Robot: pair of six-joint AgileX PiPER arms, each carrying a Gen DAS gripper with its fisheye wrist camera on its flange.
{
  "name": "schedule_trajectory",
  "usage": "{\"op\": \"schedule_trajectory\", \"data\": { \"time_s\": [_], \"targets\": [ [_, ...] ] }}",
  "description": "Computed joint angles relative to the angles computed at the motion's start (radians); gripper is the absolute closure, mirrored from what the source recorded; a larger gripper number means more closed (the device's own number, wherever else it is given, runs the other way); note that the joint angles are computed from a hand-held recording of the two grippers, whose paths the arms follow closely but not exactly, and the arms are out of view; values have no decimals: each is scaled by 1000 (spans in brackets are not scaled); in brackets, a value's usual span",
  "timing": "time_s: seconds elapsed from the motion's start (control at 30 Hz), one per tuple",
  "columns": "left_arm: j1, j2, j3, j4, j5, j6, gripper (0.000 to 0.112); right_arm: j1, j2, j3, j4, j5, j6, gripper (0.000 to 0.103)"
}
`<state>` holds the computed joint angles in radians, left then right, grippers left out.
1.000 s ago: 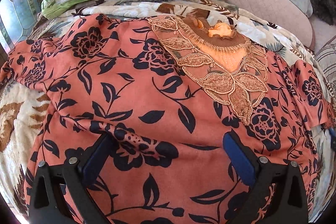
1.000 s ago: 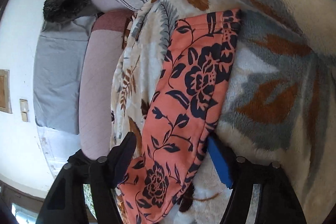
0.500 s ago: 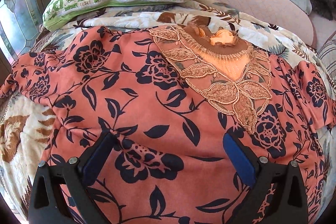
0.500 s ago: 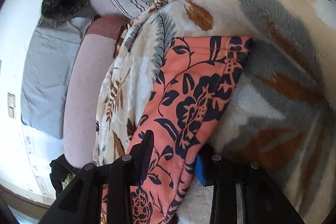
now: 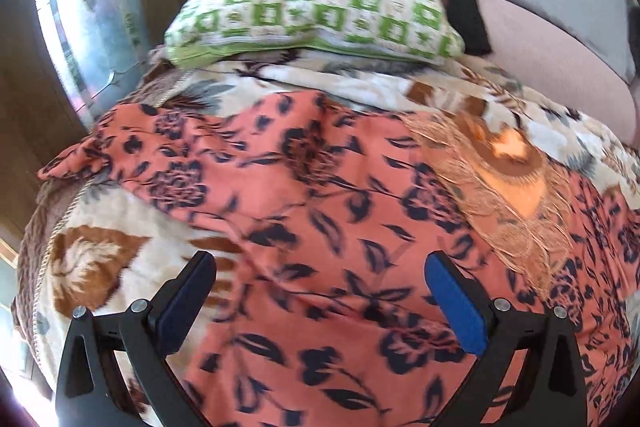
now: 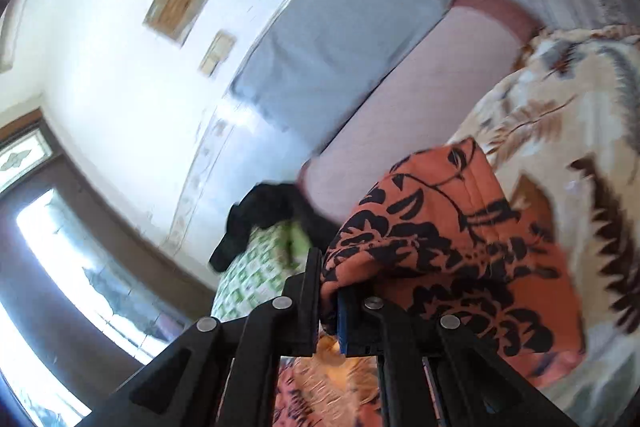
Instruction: Fold small clothes
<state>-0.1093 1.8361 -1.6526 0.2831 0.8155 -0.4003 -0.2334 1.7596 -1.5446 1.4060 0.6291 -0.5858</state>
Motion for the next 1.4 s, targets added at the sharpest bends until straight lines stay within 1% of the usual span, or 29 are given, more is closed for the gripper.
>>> {"op": "schedule_trajectory", "data": {
  "time_s": [0.07, 0.13, 0.17, 0.2, 0.23, 0.27, 0.3, 0.33, 0.37, 0.43, 0.53, 0.57, 0.6, 0.63, 0.67, 0.7, 0.73, 0.8, 0.87, 0.93, 0.97, 1.0, 1.07, 1.13, 1.17, 1.2, 1.23, 1.27, 1.4],
  "targets": [
    [42, -3, -6, 12, 3, -23, 9, 144, 84, -90, -7, 13, 41, 94],
    [86, -3, -18, 29, 9, -54, 9, 278, 204, -240, -132, 19, 217, 92],
    [105, -5, -16, 44, 8, -76, 9, 330, 279, -340, -214, 63, 297, 82],
    [120, 2, -25, 61, 14, -96, 9, 381, 347, -437, -314, 95, 391, 54],
    [135, 7, -32, 77, 25, -113, 9, 422, 389, -495, -387, 135, 453, 33],
    [151, 14, -44, 85, 38, -126, 9, 443, 402, -513, -423, 161, 479, 15],
    [165, 19, -53, 89, 48, -138, 9, 459, 394, -491, -420, 149, 465, 15],
    [178, 24, -63, 85, 56, -145, 9, 457, 389, -480, -388, 172, 412, 15],
    [192, 28, -71, 70, 58, -144, 9, 467, 373, -443, -345, 165, 336, 15],
    [209, 24, -74, 31, 51, -131, 9, 442, 310, -343, -313, 130, 261, 15],
    [199, 22, -82, 7, 45, -105, 9, 380, 247, -263, -367, 114, 308, 15],
    [192, 25, -91, -1, 51, -91, 9, 353, 252, -269, -381, 125, 335, 18],
    [179, 25, -94, 5, 57, -93, 9, 333, 251, -267, -404, 137, 377, 24],
    [165, 26, -98, 21, 64, -104, 9, 313, 277, -300, -427, 176, 438, 30],
    [150, 32, -106, 44, 75, -120, 9, 293, 310, -327, -410, 214, 471, 39],
    [136, 44, -124, 72, 100, -136, 9, 278, 341, -338, -358, 231, 476, 46],
    [126, 61, -146, 102, 133, -149, 9, 273, 379, -364, -327, 245, 491, 46],
    [133, 89, -189, 116, 185, -161, 9, 285, 459, -446, -335, 264, 575, 46],
    [171, 112, -227, 99, 224, -167, 9, 320, 552, -567, -389, 265, 685, 46],
    [216, 146, -279, 105, 276, -186, 9, 365, 648, -722, -516, 282, 856, 46],
    [241, 160, -301, 105, 297, -196, 9, 385, 679, -773, -537, 279, 899, 47],
    [269, 174, -324, 96, 313, -202, 9, 405, 689, -798, -528, 264, 902, 47],
    [326, 190, -356, 75, 331, -220, 9, 447, 705, -872, -463, 256, 799, 47],
    [379, 200, -373, 55, 337, -236, 9, 497, 744, -1041, -504, 316, 755, 47],
    [406, 204, -379, 39, 341, -238, 9, 514, 756, -1105, -523, 350, 725, 46],
    [431, 209, -388, 20, 345, -235, 9, 525, 759, -1128, -509, 371, 674, 46],
    [457, 213, -394, -2, 345, -230, 9, 532, 743, -1112, -495, 390, 634, 46],
    [482, 217, -399, -27, 344, -225, 9, 536, 709, -1055, -489, 392, 603, 46],
    [577, 235, -412, -121, 324, -211, 9, 531, 495, -659, -488, 327, 450, 46]
  ]
}}
